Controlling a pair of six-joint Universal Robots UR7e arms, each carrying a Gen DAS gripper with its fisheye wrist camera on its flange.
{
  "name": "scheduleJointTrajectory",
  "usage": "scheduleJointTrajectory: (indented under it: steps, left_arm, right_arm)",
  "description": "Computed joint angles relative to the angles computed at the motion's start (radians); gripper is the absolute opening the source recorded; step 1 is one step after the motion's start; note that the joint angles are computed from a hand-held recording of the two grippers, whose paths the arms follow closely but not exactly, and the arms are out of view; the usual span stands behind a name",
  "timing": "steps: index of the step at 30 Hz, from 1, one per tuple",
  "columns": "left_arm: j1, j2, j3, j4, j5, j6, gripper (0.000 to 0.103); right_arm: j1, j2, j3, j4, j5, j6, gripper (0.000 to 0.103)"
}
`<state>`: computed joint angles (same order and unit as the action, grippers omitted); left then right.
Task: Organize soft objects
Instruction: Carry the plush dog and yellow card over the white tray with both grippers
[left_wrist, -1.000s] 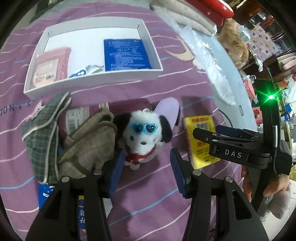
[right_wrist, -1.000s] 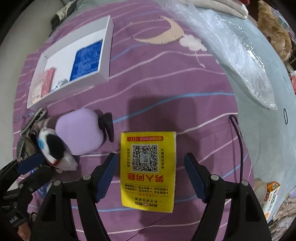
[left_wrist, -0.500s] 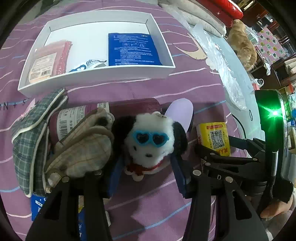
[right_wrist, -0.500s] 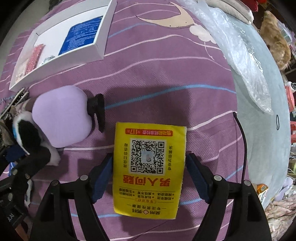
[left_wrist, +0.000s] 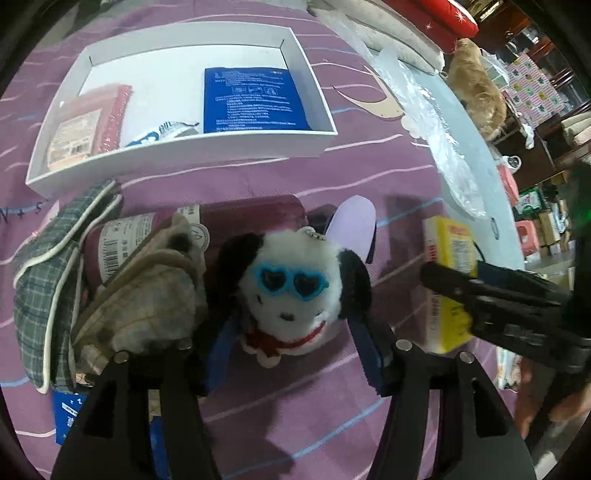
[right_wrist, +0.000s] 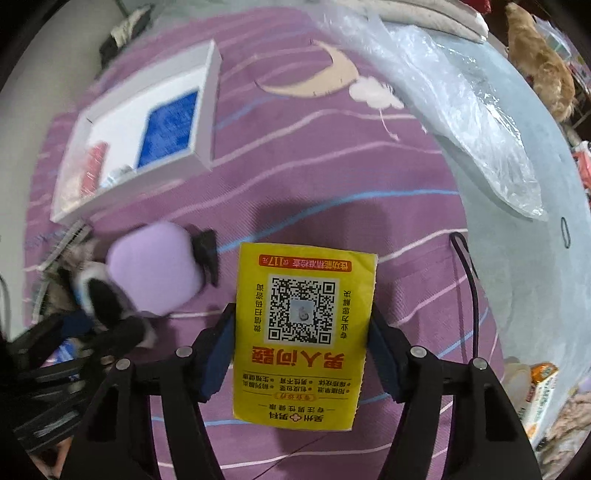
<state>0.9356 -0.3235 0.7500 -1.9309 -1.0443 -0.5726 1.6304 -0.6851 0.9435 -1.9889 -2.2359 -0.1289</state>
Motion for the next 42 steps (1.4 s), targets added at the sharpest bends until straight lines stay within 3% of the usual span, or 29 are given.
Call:
scheduleJointTrajectory:
  steps: [2,6,12,24,32,37,42]
  left_arm:
    - [-0.003,0.012,-0.021,0.039,0.016,-0.013,0.050]
    - [-0.003,0.002,-0.017,0.055,0.005,-0.028,0.045]
    - [-0.011,-0.047,0.036,0.030,-0.023,-0.008,0.044]
    - [-0.034,-0.063,0.057,0.018,0.047,0.032,0.044]
    - [-0.043,-0.096,0.128,-0.093,0.113,0.073,0.045]
    - [-0.021,-0.118,0.146,-0.147,0.061,0.043,0.045]
    - [-0.003,-0.114,0.096,-0.115,0.003,0.039,0.045]
  right_arm:
    - [-0.002,-0.011,0.005,-0.016,0.040,-0.009,0.066]
    - [0.000,-0.022,0.011,-0.028,0.079,-0.011,0.066]
    - [-0.005,-0.032,0.015,-0.037,0.123,-0.021,0.066]
    - [0.011,-0.040,0.033,-0.045,0.215,-0.064,0.066]
    - [0.018,-0.030,0.021,-0.044,0.253,-0.054,0.066]
    - [0.029,-0.008,-0.012,-0.024,0.257,-0.047,0.066]
    - [0.045,0.040,-0.104,0.039,0.300,-0.055,0.066]
